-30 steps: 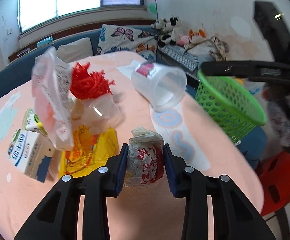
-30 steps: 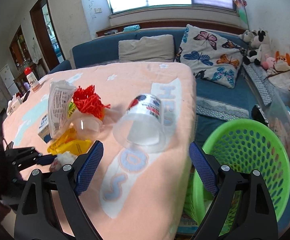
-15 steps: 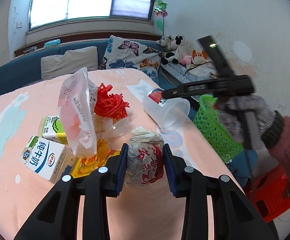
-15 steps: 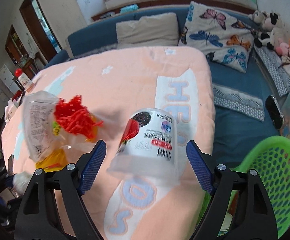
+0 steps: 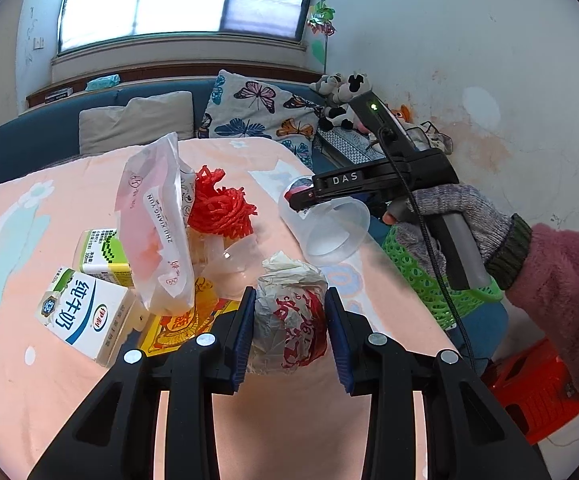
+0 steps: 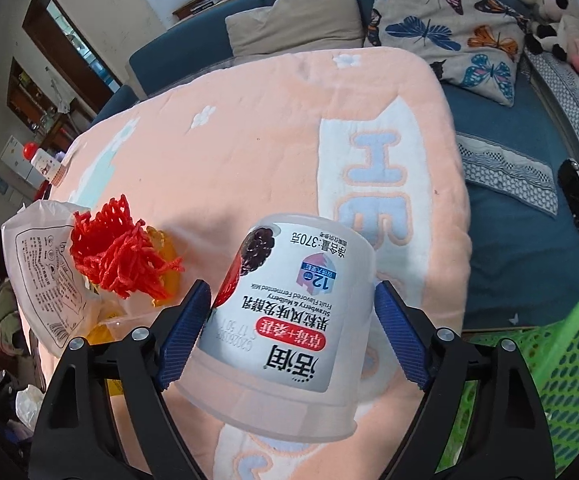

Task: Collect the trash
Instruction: 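Grasp the clear yogurt cup with the right tool while the left tool holds the wrapper, then carry the yogurt cup into the green basket and open the right tool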

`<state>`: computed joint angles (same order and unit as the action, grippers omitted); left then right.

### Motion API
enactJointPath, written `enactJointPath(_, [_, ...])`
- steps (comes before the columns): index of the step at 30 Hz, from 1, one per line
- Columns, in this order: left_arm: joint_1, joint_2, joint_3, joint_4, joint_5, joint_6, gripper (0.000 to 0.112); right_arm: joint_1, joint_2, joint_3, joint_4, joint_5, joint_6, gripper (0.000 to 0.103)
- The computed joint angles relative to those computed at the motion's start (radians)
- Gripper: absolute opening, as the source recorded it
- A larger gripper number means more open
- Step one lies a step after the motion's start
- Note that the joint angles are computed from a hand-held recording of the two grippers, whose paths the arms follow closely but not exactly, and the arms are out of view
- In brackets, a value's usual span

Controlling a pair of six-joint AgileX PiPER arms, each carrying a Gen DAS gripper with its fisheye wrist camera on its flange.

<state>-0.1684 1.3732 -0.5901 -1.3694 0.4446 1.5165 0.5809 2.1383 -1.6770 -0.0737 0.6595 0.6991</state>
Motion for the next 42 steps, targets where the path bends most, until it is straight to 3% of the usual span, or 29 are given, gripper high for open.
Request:
enactJointPath(9, [-0.022,0.005,-0.004,0.017,-0.014,-0.03,0.034,-0.058,0.03,0.003,0.248,-0.036,-0.167,0.088])
enactJointPath(13, [-0.021,0.005,-0.004,0.016,-0.011,-0.03,0.034,-0.065,0.008,0.05,0.281,-0.076,-0.183,0.086])
enactJointPath(26, [-0.087,-0.028,-0.005,0.034,-0.039,-0.089,0.034,0.004,-0.224,0.328,-0.038,-0.19,0.127,0.085])
enactJointPath(34, [-0.186,-0.033,-0.038,0.078,-0.065,-0.18,0.034,0.042,-0.476,0.607,-0.351,-0.199,0.482,0.085])
enactJointPath(35, [-0.201,-0.031,-0.039,0.075,-0.069,-0.184,0.034,0.033,-0.52,0.66,-0.347,-0.233,0.497,0.085])
enactJointPath(38, [-0.244,-0.008,-0.07,0.08,-0.078,-0.217,0.034,0.058,-0.612,0.74,-0.48,-0.187,0.649,0.085])
enactJointPath(42, [-0.304,0.031,-0.112,0.094,-0.099,-0.261,0.034,0.069,-0.714,0.829,-0.53,-0.131,0.717,0.085])
